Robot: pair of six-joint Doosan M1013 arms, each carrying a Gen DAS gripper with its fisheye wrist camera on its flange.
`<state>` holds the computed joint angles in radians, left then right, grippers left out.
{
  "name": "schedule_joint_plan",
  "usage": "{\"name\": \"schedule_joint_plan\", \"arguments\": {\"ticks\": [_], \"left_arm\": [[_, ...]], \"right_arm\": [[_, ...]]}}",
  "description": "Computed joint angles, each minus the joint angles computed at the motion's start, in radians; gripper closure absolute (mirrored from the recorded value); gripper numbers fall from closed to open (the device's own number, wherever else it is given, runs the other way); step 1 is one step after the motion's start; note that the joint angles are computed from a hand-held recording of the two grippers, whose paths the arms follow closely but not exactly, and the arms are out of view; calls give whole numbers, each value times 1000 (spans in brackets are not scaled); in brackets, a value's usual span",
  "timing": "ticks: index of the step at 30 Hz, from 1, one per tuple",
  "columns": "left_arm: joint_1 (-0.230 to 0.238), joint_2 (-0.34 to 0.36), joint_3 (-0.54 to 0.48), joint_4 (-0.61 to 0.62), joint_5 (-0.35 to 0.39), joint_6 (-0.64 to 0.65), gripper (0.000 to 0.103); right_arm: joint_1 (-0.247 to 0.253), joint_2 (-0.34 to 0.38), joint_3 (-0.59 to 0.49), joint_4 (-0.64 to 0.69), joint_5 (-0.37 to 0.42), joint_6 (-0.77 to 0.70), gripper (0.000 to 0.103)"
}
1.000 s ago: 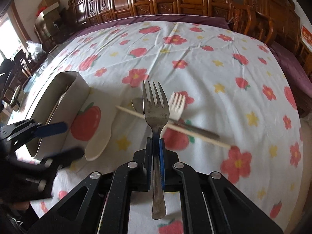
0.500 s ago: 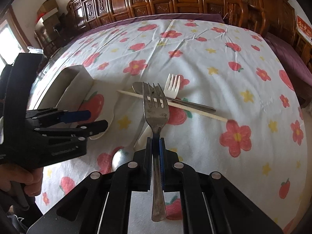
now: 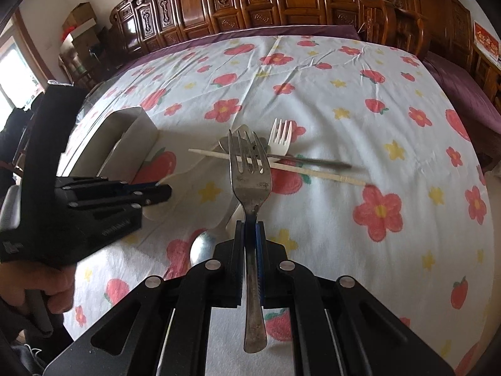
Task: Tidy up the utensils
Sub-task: 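Grasp a white plastic spoon with the left gripper while the right lifts the steel fork, then carry the white spoon into the tray and open the left gripper while the right carries the fork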
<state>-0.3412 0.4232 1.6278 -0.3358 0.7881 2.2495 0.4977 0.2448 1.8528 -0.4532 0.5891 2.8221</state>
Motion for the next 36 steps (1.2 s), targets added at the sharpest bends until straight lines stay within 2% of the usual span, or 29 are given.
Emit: {"name": "schedule_joint_plan", "arguments": {"ticks": [12, 20, 30, 36], "left_arm": [[78, -56, -8, -108, -43, 87, 98], [126, -72, -14, -128, -51, 134, 98], [192, -72, -16, -158, -37, 155, 98], [215, -55, -23, -137, -33, 131, 98]], "right_arm": [[26, 13, -50, -45, 20, 46, 95], [41, 36, -113, -57, 39, 36, 95], [64, 78, -190, -34, 55, -17, 95], [71, 104, -232, -23, 56, -39, 95]]}}
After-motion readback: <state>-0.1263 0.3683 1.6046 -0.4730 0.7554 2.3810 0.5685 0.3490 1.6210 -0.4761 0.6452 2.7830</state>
